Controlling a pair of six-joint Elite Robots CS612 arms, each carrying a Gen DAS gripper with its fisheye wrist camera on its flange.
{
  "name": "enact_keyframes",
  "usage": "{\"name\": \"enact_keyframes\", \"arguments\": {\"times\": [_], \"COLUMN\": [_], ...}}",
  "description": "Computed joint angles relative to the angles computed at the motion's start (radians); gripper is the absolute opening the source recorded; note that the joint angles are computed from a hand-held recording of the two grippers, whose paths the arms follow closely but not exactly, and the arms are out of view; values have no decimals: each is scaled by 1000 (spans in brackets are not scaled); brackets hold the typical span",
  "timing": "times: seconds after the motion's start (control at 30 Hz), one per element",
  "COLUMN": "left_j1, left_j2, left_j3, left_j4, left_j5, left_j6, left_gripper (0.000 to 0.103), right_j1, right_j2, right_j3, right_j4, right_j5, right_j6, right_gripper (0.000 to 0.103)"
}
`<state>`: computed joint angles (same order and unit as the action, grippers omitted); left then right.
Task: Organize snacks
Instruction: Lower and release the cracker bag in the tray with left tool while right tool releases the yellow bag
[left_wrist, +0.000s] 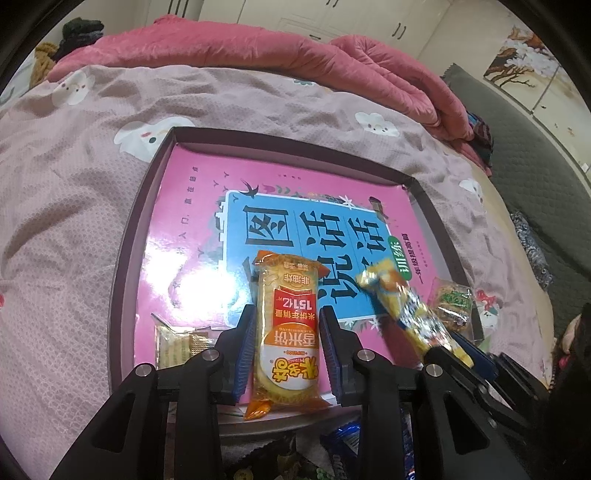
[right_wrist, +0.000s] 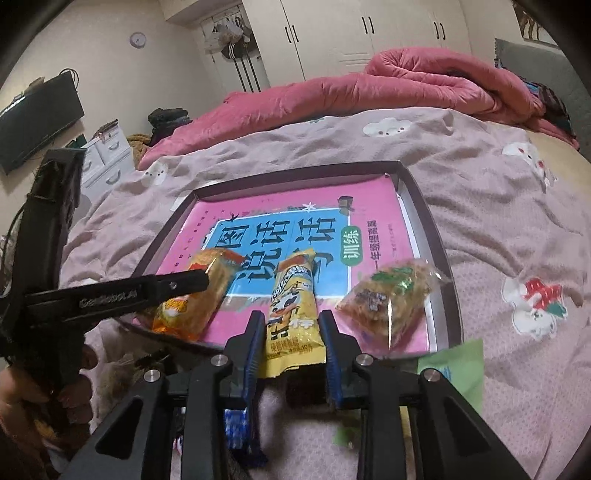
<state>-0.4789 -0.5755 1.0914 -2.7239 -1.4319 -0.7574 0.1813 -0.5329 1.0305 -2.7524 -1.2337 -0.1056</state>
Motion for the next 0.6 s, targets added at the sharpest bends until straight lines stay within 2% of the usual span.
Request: {"name": "enact_keyframes", "arguments": {"times": [0.2,0.3,0.6], "left_j1": [1,0,-4], "left_j2": [-1,-4,-20], "left_j3": [4,9,28], "left_j4": [-6,-27,-61], "left_j5": [-8,-12,-1], "left_j6": [-1,-1,12], "left_gripper": [38,44,52], "right_j1": [4,6,2], "right_j2": [31,34,25], "right_j3": [-51,-58,-43], "right_j4": [35,39,7], "right_j5": [-17,-15,9], "right_j6": [10,3,15], "right_gripper": [29,29,30]}}
